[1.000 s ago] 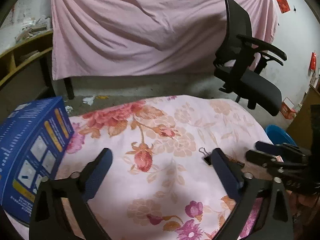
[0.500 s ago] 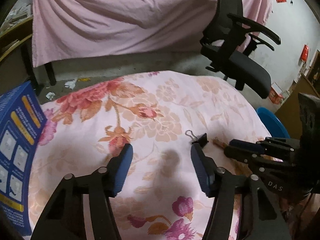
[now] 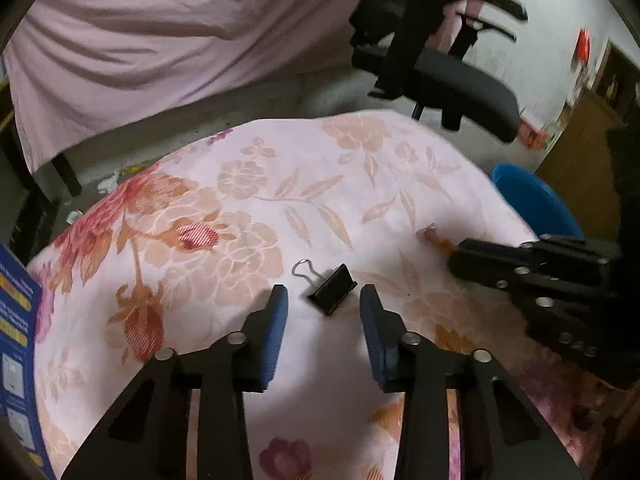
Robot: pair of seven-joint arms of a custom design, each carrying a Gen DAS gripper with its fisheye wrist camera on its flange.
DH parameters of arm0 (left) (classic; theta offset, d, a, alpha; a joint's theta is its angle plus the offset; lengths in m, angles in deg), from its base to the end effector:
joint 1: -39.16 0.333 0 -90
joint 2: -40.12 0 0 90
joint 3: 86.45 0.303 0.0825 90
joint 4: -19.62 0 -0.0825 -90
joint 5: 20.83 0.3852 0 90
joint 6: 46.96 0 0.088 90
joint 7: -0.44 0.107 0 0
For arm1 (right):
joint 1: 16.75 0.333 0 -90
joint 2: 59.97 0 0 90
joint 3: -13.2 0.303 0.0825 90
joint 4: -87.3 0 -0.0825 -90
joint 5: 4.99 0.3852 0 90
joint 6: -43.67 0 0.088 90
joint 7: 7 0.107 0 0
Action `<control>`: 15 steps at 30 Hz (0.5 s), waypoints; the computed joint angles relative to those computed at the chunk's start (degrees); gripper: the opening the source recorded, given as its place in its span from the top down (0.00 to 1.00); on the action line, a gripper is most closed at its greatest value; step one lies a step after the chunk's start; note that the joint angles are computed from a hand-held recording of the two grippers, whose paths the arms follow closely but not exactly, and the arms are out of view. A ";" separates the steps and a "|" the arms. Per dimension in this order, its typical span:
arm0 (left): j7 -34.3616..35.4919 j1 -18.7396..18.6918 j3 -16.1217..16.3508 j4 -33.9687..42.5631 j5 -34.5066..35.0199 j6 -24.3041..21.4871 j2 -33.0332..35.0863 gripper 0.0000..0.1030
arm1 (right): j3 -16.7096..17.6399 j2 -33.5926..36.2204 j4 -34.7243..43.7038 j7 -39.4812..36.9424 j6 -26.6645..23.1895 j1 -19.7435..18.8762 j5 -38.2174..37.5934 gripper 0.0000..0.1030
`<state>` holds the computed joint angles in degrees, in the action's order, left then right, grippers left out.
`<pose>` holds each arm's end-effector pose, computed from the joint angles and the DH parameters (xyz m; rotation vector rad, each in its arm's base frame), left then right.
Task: Collect trash
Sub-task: 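Grasp the copper-top battery with right tool while left tool grasps the black binder clip, then lift and carry the clip and battery over the blue bucket with both tools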
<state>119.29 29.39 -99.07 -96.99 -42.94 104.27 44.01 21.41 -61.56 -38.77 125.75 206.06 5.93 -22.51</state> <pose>0.5646 -0.2198 0.4575 -1.3164 2.4983 -0.8215 0.4828 0.3074 0.4556 -1.8132 1.7168 -0.3636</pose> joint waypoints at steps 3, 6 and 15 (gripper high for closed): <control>-4.12 -0.96 0.17 0.74 6.80 0.97 1.05 0.81 | -0.10 -0.46 -0.64 0.10 0.59 -0.11 0.98 0.93; -5.10 -1.08 0.02 0.70 8.84 1.39 1.26 0.84 | -0.13 -0.92 -1.31 -0.53 1.33 -0.22 2.11 0.93; -5.70 -1.39 -0.66 -2.18 6.08 3.61 -1.24 0.87 | 0.16 -2.67 -4.69 -1.04 7.58 -1.04 4.65 0.93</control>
